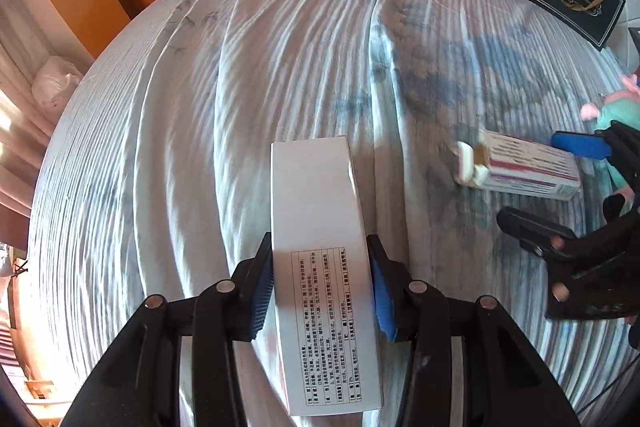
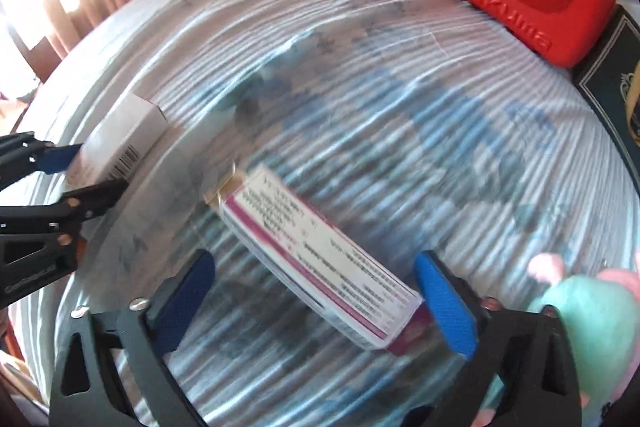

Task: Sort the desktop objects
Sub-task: 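Grasp the white medicine box with the left tool while the right tool grasps the small pink-white box, then carry the white box and small box over the blue bin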

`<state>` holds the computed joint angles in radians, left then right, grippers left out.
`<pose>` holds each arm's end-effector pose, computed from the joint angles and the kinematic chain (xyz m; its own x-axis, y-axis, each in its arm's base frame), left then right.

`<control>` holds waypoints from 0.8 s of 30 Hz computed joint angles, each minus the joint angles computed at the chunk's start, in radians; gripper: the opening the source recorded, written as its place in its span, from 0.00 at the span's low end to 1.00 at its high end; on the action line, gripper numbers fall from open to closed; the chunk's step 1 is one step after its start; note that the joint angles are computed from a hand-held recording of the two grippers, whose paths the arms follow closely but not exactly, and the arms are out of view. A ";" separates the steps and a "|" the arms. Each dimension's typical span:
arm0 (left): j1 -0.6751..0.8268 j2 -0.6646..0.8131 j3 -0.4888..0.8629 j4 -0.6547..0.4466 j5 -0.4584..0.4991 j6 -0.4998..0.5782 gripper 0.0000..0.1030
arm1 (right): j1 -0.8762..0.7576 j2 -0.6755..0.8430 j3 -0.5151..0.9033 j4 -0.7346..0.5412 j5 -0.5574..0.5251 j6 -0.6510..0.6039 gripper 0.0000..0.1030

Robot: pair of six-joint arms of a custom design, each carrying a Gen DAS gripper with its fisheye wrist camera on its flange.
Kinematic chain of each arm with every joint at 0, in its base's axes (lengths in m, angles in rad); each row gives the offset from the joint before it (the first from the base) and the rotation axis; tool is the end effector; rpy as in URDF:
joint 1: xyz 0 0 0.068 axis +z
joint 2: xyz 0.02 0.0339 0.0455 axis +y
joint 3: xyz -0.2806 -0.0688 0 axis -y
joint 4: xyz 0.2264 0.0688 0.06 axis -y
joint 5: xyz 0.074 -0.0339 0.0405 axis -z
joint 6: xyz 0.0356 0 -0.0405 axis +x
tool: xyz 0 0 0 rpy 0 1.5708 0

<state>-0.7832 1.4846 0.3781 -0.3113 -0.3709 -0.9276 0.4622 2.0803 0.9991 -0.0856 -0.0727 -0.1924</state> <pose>0.1276 -0.1088 0.1116 -0.9149 -0.1415 -0.3780 -0.1895 0.9775 0.0929 0.3205 0.1625 0.0862 -0.7179 -0.5707 -0.3986 -0.6190 0.7853 -0.0096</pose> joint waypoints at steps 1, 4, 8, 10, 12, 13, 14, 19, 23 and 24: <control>0.003 -0.014 0.003 -0.008 0.003 0.002 0.41 | 0.011 -0.022 -0.025 0.021 0.010 0.009 0.67; -0.078 -0.069 0.016 -0.085 -0.025 -0.078 0.41 | 0.037 -0.063 -0.045 0.000 0.034 0.038 0.28; -0.180 -0.182 0.041 -0.228 -0.084 -0.179 0.41 | 0.047 -0.168 -0.107 0.004 0.016 0.083 0.27; -0.266 -0.224 0.081 -0.334 -0.129 -0.263 0.41 | 0.060 -0.274 -0.170 0.018 0.030 0.115 0.27; -0.347 -0.262 0.130 -0.442 -0.174 -0.336 0.41 | 0.079 -0.390 -0.219 0.013 0.052 0.153 0.27; -0.395 -0.274 0.155 -0.496 -0.197 -0.383 0.41 | 0.091 -0.443 -0.239 0.006 0.071 0.168 0.27; -0.439 -0.281 0.184 -0.549 -0.219 -0.425 0.41 | 0.104 -0.514 -0.264 -0.004 0.098 0.186 0.27; -0.693 -0.226 0.395 -0.841 -0.355 -0.670 0.41 | 0.163 -0.864 -0.345 -0.125 0.248 0.287 0.28; -0.812 -0.114 0.593 -0.982 -0.448 -0.746 0.41 | 0.186 -1.140 -0.342 -0.311 0.368 0.350 0.28; -0.832 -0.084 0.650 -1.003 -0.473 -0.741 0.41 | 0.193 -1.206 -0.333 -0.367 0.404 0.366 0.28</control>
